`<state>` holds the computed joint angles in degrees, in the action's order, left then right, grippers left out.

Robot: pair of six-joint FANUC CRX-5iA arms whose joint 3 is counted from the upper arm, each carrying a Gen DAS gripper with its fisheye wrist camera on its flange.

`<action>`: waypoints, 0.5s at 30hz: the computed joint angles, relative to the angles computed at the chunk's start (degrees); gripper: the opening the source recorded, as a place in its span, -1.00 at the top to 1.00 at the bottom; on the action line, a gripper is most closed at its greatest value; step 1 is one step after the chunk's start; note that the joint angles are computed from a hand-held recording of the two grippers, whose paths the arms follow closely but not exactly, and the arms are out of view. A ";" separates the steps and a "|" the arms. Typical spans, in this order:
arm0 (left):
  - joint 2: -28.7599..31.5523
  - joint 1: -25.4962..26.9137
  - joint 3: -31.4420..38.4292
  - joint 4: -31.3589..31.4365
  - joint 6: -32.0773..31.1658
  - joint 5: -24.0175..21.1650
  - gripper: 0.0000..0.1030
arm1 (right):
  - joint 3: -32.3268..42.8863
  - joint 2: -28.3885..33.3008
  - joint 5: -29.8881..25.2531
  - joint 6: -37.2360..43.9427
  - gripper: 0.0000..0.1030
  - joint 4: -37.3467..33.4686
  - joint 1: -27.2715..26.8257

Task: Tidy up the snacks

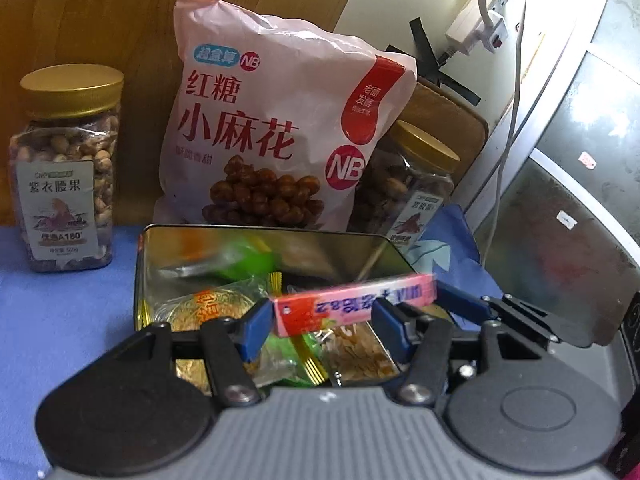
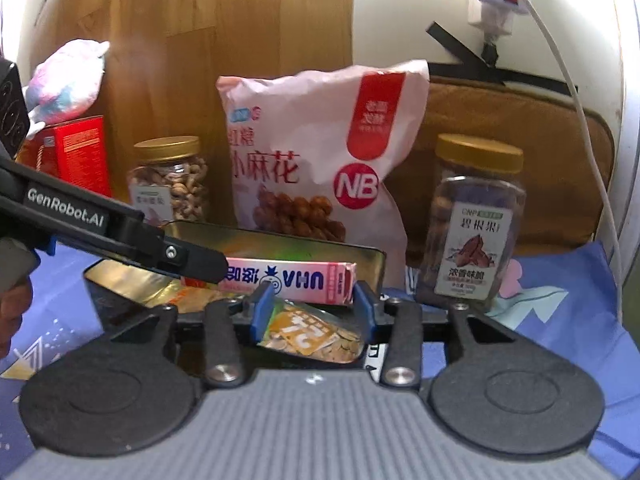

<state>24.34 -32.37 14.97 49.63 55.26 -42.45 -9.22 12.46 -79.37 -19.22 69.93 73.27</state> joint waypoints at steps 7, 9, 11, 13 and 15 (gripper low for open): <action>-5.79 -0.01 -9.38 10.95 -10.57 3.64 -0.12 | -4.90 -2.96 -1.13 -9.93 -0.10 5.83 2.56; -8.83 0.13 -14.53 16.55 -16.00 3.63 -0.12 | -5.99 -3.57 -0.37 -12.48 -0.10 6.79 4.28; -11.01 0.26 -18.41 18.61 -18.86 2.87 -0.16 | -6.72 -3.76 1.07 -14.92 -0.10 6.29 5.71; -12.20 0.00 -20.43 16.56 -18.45 3.86 -0.26 | -7.42 -4.12 5.39 -14.62 -0.10 5.52 6.02; -12.11 -0.06 -20.27 11.61 -16.09 4.06 -0.29 | -5.89 -2.97 8.44 -10.36 -0.09 3.33 5.97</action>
<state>12.23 -32.43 -5.30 61.24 39.17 -38.39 -15.11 9.50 -70.94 -29.58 73.26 79.24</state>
